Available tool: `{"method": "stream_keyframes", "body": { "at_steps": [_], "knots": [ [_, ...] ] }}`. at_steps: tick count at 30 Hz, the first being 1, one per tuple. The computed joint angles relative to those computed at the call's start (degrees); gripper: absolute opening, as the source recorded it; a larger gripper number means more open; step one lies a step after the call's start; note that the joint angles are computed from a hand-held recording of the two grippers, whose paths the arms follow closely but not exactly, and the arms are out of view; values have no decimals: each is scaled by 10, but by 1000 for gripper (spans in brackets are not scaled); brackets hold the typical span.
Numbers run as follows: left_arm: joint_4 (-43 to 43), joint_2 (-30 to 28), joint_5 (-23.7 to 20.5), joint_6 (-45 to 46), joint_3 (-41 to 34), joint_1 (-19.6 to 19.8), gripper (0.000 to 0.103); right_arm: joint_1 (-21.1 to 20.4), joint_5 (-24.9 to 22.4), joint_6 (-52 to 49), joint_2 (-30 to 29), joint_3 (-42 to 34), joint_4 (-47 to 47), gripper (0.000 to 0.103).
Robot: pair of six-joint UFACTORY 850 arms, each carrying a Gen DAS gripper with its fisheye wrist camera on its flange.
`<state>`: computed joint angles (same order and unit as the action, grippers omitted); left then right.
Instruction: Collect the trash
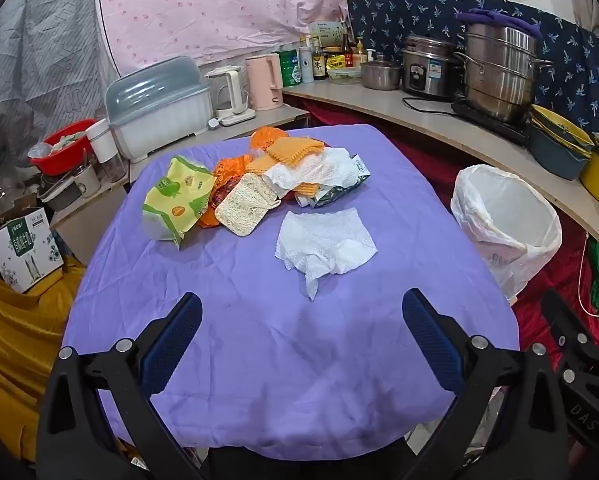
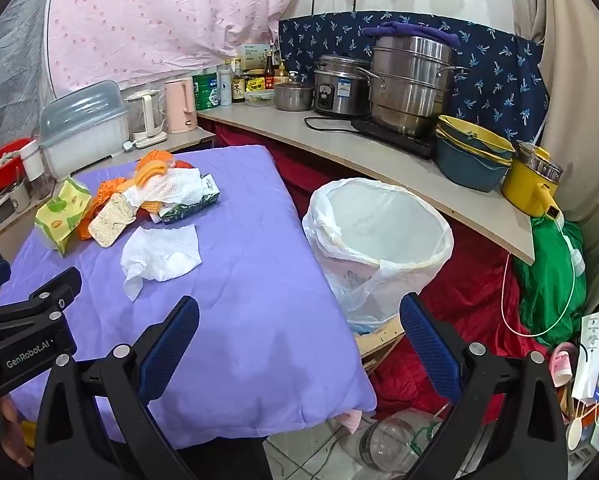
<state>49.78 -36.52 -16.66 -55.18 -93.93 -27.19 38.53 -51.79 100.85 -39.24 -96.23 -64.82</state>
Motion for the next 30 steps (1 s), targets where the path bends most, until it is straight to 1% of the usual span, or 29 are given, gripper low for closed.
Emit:
{"method": "stream_keyframes", "body": {
  "at_steps": [2, 3, 4, 6, 10, 11, 15, 30],
  "knots": [
    [-18, 0, 4, 19, 1, 1, 96, 0, -1, -5, 3, 2, 4, 96],
    [-26, -13, -18, 32, -19, -5, 96, 0, -3, -5, 3, 3, 5, 96],
    [-42, -18, -17, 46, -25, -4, 96, 0, -3, -4, 4, 5, 5, 96],
    [-20, -12, -4, 22, -13, -4, 96, -1, -1, -1, 7, 9, 4, 96],
    [-3, -16, 2, 9, -14, -5, 96, -2, -5, 3, 7, 11, 1, 96],
    [-4, -6, 3, 14, -5, -4, 96, -2, -6, 2, 5, 8, 2, 96],
    [-1, -9, 2, 12, -8, -5, 96, -2, -6, 14, 14, 23, -3, 96],
    [-8, -10, 7, 21, -11, -5, 96, -5, -6, 3, 8, 15, 4, 96]
  ]
}}
